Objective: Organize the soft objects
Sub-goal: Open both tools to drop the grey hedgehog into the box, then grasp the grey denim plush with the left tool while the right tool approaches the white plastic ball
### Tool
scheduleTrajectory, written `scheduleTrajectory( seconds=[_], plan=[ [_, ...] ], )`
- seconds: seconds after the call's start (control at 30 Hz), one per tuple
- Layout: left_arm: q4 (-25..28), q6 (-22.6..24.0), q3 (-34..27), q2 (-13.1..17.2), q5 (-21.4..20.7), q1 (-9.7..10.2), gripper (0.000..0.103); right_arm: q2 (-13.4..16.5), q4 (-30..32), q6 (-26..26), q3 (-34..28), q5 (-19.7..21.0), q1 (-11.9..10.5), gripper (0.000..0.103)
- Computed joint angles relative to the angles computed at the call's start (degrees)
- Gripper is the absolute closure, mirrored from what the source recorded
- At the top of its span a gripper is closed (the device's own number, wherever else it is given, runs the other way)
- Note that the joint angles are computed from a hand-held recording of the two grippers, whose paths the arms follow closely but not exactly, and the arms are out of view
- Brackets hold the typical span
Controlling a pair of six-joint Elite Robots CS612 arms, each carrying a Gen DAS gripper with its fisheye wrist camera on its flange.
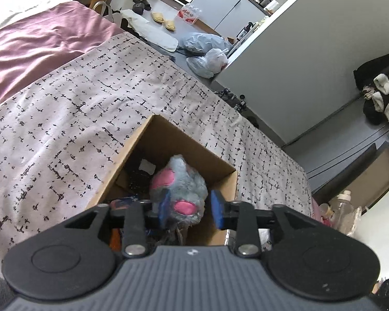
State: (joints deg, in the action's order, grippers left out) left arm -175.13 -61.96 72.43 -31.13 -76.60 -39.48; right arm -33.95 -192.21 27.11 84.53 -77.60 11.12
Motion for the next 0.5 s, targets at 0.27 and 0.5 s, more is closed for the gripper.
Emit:
scheduleTrajectory(
  seconds=[0.27,0.5],
  plan=[
    [2.14,3.31,-1.35,-0.08,2.71,-1.75,0.038,-1.49,-1.91,-0.1,3.88,-1.02,-1.79,0.06],
    [6.0,5.35,-2.98,0.15,3.89,-2.93,0.032,-2.3,-3.38,-1.52,6.36,-1.72,-3.02,0.045]
  ],
)
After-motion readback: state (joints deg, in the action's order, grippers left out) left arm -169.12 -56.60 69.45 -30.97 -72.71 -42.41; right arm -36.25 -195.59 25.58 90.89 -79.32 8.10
